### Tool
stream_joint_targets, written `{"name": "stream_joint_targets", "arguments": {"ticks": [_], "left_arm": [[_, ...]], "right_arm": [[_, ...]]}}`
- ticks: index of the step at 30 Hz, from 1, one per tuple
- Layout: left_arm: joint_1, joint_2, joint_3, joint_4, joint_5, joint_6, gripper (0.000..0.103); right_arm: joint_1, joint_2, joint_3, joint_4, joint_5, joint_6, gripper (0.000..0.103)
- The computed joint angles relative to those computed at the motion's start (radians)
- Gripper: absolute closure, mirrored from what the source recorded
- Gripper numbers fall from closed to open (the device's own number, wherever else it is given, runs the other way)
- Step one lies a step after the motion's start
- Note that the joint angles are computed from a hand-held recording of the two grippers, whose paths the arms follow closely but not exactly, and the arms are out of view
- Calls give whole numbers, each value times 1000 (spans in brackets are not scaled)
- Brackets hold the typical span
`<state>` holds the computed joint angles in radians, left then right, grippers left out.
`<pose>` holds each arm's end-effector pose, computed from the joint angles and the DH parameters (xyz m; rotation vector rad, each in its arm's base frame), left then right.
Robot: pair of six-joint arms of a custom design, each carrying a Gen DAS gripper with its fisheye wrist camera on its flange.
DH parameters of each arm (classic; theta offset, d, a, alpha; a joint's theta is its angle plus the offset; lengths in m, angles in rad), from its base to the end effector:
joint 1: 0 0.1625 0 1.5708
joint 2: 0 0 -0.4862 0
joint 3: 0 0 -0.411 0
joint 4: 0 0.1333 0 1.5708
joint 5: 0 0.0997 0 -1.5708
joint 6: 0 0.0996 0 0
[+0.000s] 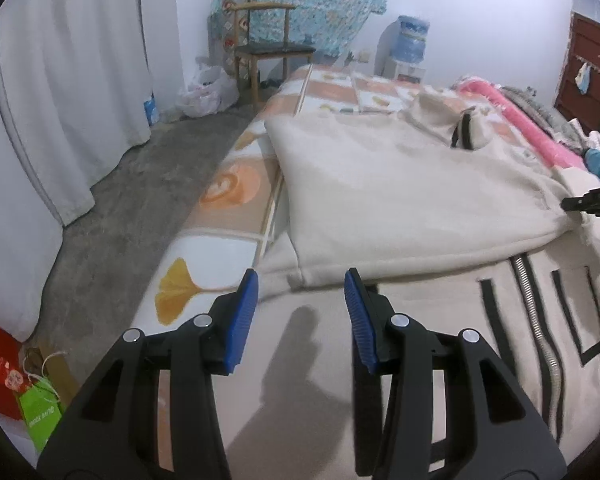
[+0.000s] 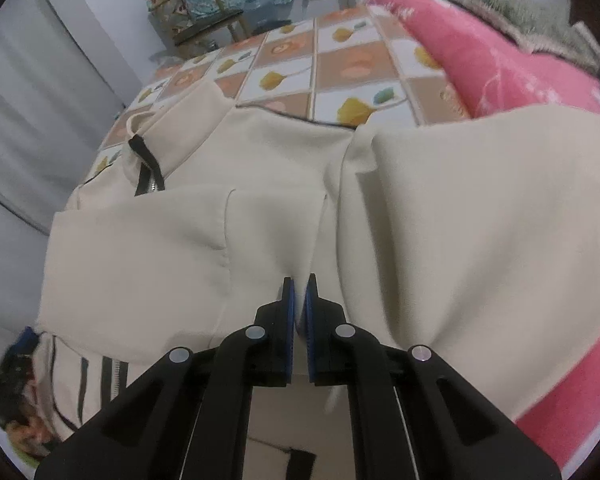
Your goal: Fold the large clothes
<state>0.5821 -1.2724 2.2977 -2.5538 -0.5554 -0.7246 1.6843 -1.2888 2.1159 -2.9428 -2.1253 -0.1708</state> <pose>-0.2591 -0.4314 0.2192 0.3272 2.2591 -0.9279 0.1418 -0.5301 0.3063 0.1571 -2.4981 0.6765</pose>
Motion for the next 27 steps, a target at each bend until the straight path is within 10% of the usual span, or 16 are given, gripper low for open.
{"name": "stream_joint_targets", "arguments": {"ticks": [6,14,27], "left_arm": [[19,35,-37,-50,6,58,60],[28,78,-68,-148,-1,172,59],[69,121,-118,-31,-61,126,36]], "right_arm": [[10,30,-16,5,-53,-27,97],[69,30,18,-164,-85,-160,60],[103,123,18,-130,-118,-179,50]]}}
